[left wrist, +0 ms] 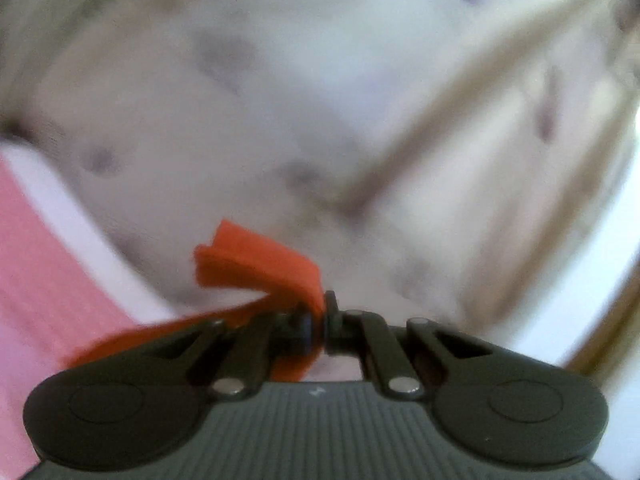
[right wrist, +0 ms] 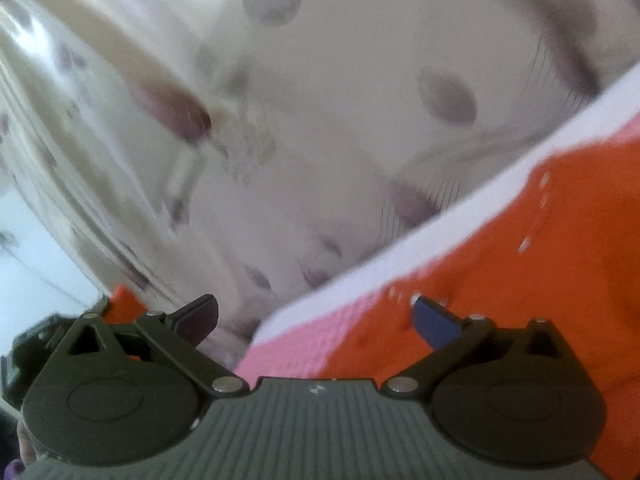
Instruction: Fold small clothes
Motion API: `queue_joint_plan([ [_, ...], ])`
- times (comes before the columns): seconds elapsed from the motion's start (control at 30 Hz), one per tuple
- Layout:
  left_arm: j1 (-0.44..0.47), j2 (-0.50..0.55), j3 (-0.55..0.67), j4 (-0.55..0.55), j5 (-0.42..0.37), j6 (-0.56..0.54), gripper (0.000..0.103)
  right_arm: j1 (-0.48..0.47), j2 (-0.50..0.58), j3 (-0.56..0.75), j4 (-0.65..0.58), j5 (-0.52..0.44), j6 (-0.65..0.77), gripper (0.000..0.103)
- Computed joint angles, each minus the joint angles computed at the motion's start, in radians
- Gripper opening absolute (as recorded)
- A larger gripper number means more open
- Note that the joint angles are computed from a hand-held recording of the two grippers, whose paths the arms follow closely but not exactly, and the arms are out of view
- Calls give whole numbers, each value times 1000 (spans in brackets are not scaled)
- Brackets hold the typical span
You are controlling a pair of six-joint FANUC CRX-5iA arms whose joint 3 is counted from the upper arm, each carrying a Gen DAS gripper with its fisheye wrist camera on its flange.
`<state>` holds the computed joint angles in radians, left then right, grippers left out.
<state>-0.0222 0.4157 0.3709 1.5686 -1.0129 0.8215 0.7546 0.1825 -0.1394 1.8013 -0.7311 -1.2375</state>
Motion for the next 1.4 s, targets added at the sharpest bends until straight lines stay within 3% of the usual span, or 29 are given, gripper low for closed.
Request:
queue_joint_plan([
  [0.2, -197, 24, -28, 32, -44, -28, 5, 65, -169, -186, -64, -135, 20, 103],
  [0.33, -288, 83, -20, -29, -93, -107, 9, 121, -282, -326, -109, -228, -22, 103],
  [0.4, -307, 137, 36, -123, -146, -70, 31, 153, -325, -376, -140, -267, -11, 103],
  [0.43, -311, 150, 58, -187, -162, -25, 68, 161, -346, -396, -146, -272, -7, 103],
  [0.47, -312, 159, 78, -249, -170, 16, 93, 171, -364, -417, -151, -282, -3, 103],
  [0.5, -319, 152, 65, -271, -155, 16, 94, 178, -373, -431, -147, -297, -5, 103],
  [0.6, -325, 93, -65, -135, -110, -113, 94, 191, -401, -462, -149, -308, 8, 103],
  [0.7, -302, 30, -173, -21, -82, -147, 100, 181, -406, -467, -136, -298, 22, 103],
  [0.77, -263, -16, -238, -5, -77, -156, 100, 180, -395, -450, -143, -300, 71, 103],
  [0.87, -198, -88, -334, -38, 8, -209, 100, 187, -354, -372, -242, -306, 292, 102],
  [0.97, -138, -123, -387, -136, 100, -213, 100, 197, -288, -239, -463, -357, 578, 96],
  [1.03, -111, -130, -418, -148, 139, -194, 99, 179, -264, -188, -550, -341, 680, 81],
  [1.07, -105, -126, -442, -83, 125, -235, 99, 168, -245, -158, -590, -337, 745, 72],
  [1.1, -102, -132, -466, -31, 119, -268, 99, 161, -228, -131, -635, -335, 811, 35],
  [1.13, -104, -139, -472, -31, 137, -280, 99, 158, -203, -84, -708, -352, 893, 10],
  [1.2, -111, -148, -487, -21, 146, -321, 99, 154, -178, -43, -741, -367, 944, 11],
  [1.33, -119, -167, -530, 73, 140, -395, 99, 163, -190, -73, -542, -407, 842, 9],
  [1.4, -119, -156, -526, 78, 137, -371, 99, 172, -166, -54, -534, -489, 882, 9],
])
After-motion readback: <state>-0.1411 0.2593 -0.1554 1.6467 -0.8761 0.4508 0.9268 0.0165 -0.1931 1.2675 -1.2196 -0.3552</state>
